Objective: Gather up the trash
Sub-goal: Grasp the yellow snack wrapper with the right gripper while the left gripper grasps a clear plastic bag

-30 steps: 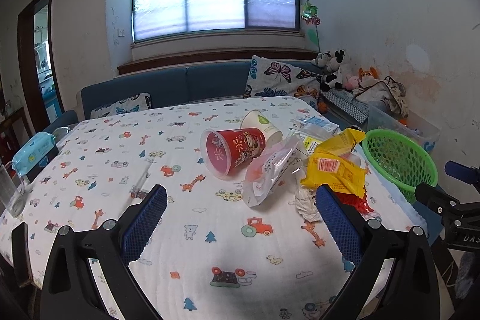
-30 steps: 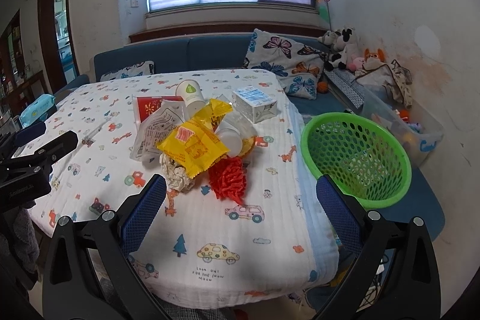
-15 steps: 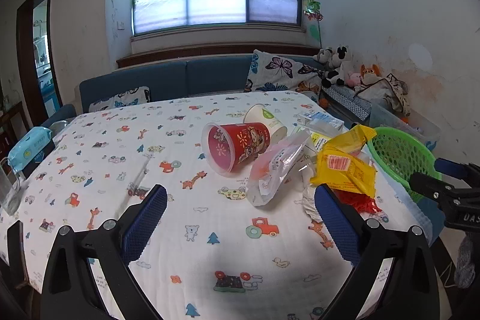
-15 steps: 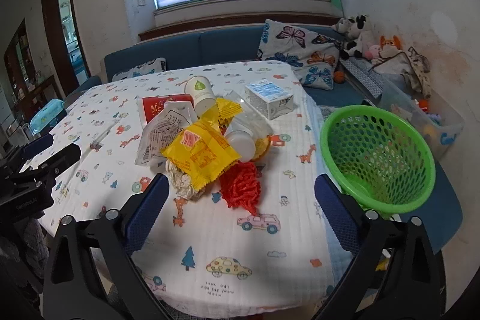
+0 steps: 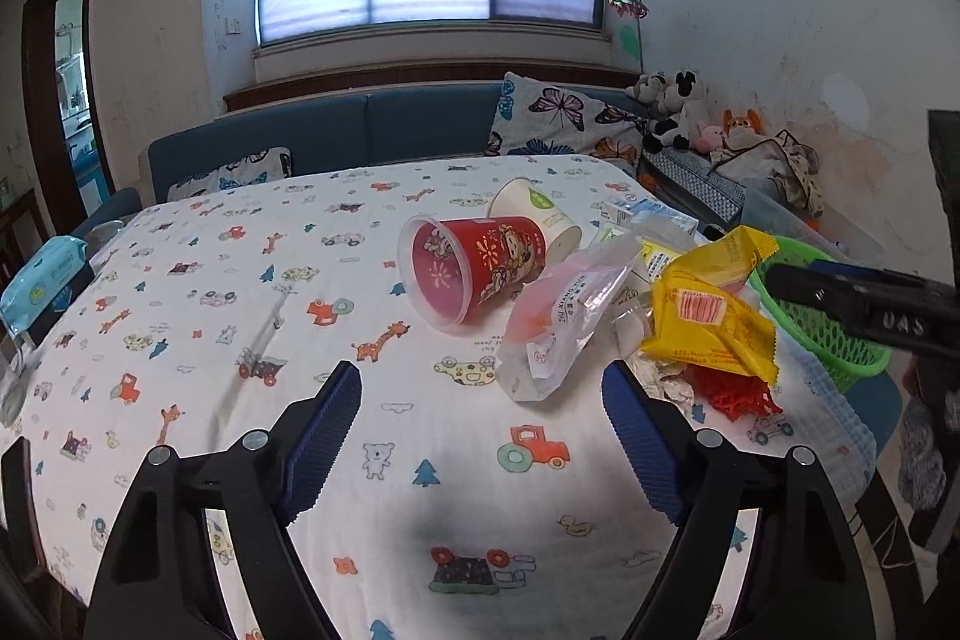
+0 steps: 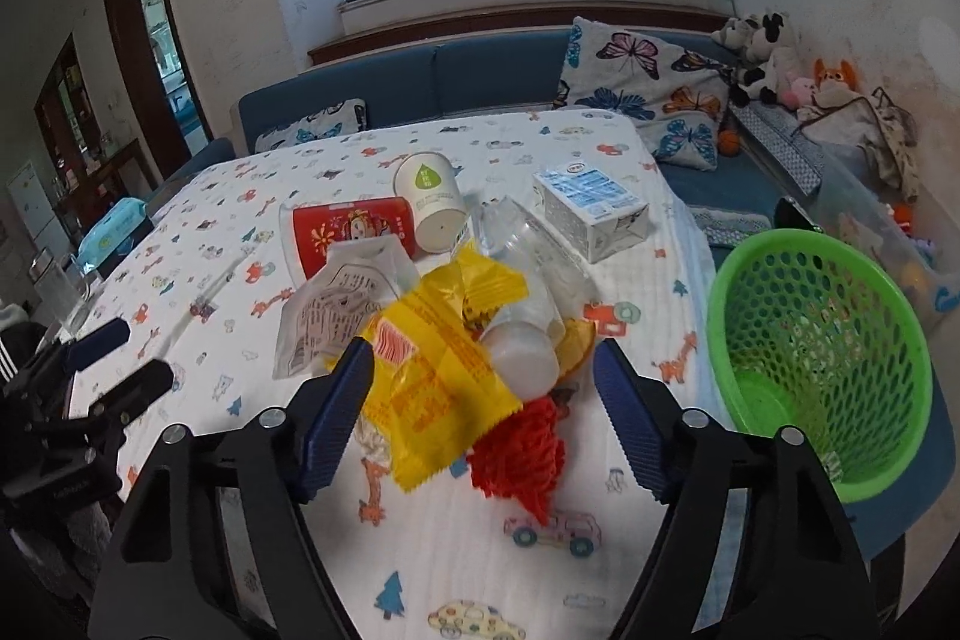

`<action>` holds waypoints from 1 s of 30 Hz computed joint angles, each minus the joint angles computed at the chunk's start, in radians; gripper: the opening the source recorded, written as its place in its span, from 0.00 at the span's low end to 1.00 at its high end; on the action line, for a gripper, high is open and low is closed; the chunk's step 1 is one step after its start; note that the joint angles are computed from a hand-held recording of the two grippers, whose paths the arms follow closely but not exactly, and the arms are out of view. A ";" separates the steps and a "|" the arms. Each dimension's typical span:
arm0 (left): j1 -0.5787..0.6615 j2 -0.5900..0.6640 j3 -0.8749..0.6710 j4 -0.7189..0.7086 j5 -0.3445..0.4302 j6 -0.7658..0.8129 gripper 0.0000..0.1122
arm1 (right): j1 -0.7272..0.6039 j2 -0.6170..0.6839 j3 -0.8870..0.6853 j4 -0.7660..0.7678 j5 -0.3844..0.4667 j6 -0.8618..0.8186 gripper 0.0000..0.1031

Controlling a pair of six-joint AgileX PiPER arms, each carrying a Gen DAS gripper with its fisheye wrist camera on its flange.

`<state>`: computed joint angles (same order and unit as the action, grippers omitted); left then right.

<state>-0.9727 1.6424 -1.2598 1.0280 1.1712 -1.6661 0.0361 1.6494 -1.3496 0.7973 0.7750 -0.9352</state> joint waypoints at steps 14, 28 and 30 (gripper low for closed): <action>0.113 0.073 -0.082 -0.029 -0.148 0.192 0.65 | 0.011 0.191 -0.224 -0.006 0.117 0.112 0.33; 0.257 0.185 -0.189 -0.133 -0.359 0.444 0.48 | -0.069 0.081 -0.140 0.112 0.139 -0.012 0.20; 0.271 0.194 -0.197 -0.155 -0.380 0.475 0.41 | -0.088 0.062 -0.132 0.131 0.152 -0.023 0.20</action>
